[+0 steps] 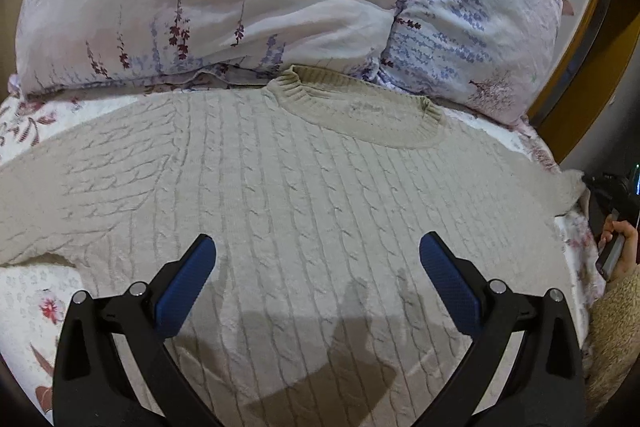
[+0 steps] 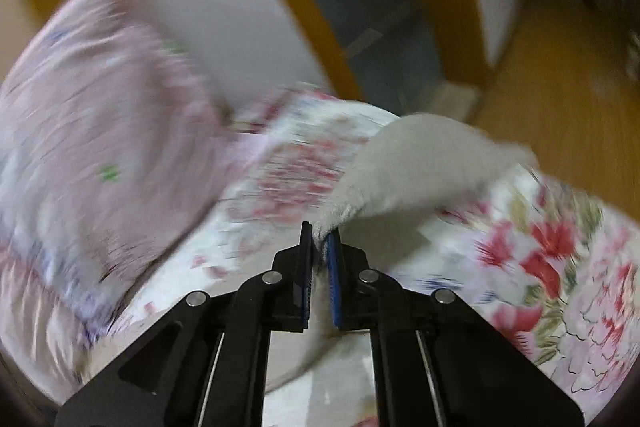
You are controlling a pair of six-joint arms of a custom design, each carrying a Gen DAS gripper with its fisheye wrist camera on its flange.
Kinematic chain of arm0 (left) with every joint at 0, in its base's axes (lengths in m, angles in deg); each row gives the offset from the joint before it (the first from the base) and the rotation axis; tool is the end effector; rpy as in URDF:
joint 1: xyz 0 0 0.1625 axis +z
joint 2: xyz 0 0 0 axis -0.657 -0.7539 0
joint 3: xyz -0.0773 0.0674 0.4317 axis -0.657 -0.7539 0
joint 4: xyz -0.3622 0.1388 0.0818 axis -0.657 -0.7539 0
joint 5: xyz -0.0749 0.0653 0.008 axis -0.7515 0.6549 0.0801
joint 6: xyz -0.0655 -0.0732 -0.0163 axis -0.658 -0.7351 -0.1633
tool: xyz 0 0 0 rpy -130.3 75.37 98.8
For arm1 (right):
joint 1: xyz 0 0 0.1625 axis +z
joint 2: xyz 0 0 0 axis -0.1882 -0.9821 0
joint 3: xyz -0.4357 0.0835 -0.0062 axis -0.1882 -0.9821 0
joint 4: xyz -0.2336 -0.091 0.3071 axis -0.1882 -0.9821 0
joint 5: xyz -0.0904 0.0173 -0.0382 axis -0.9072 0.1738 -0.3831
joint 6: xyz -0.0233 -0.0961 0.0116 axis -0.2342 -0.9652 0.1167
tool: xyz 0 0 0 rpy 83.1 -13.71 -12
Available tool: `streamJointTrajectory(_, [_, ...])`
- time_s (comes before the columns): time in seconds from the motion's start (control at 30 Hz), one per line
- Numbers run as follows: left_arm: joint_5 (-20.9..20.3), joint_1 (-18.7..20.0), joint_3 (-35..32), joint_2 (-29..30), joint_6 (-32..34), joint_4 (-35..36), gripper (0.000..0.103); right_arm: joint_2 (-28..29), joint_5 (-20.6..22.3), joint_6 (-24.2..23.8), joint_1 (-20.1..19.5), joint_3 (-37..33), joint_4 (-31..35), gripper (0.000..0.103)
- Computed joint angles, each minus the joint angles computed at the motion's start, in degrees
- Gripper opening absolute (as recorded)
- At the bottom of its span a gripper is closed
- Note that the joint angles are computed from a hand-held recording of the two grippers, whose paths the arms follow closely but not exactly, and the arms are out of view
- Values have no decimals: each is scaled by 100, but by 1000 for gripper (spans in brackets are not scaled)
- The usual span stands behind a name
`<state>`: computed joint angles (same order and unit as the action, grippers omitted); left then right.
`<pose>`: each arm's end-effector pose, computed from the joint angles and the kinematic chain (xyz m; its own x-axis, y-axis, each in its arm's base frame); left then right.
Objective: Fold small clothes
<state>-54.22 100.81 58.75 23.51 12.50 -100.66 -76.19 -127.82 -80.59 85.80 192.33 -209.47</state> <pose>-0.1103 -0.5411 0.1243 -0.8092 0.3819 -0.4465 0.5499 0.7599 -0.3465 -0.0260 -0.4153 0.3319 -0.7061 0.6901 0.1585 0.0918 0.3112 -0.9459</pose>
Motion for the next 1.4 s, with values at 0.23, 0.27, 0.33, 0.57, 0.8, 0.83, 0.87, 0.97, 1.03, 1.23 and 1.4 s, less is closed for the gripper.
streamJointTrajectory(0.23, [-362, 66, 110, -16, 83, -446, 101, 760, 835, -915, 1310, -219, 488, 7])
streamJointTrajectory(0.27, [-348, 67, 120, -2, 95, -512, 101, 897, 969, -969, 1412, -246, 653, 7])
streamJointTrajectory(0.33, [-368, 69, 137, 13, 105, -620, 101, 1234, 1119, -1023, 1577, -343, 1168, 7])
streamJointTrajectory(0.57, [-1044, 258, -34, -170, -155, 92, 101, 1723, 1218, -344, 1424, -450, 2233, 12])
streamJointTrajectory(0.8, [-1681, 499, -110, -235, -545, 197, 101, 1232, 1980, 680, 887, -100, 1767, 51])
streamJointTrajectory(0.83, [-1820, 536, -148, -235, -599, 285, 101, 1210, 1989, 881, 814, -58, 1640, 51])
streamJointTrajectory(0.87, [-1917, 560, -174, -241, -632, 360, 101, 1184, 1972, 1050, 762, -66, 1583, 51])
streamJointTrajectory(0.97, [-2193, 601, -273, -216, -702, 589, 101, 1177, 1698, 1414, 681, -71, 1327, 48])
streamJointTrajectory(1.03, [-2295, 619, -322, -196, -726, 684, 100, 1296, 1295, 1497, 785, -195, 1198, 36])
streamJointTrajectory(1.23, [-2892, 837, -488, -153, -972, 921, 93, 1800, 443, 508, 1575, -760, 891, 10])
streamJointTrajectory(1.4, [-3489, 1071, -616, -79, -1371, 1009, 89, 2276, 1150, -682, 2150, -1295, 2056, 13])
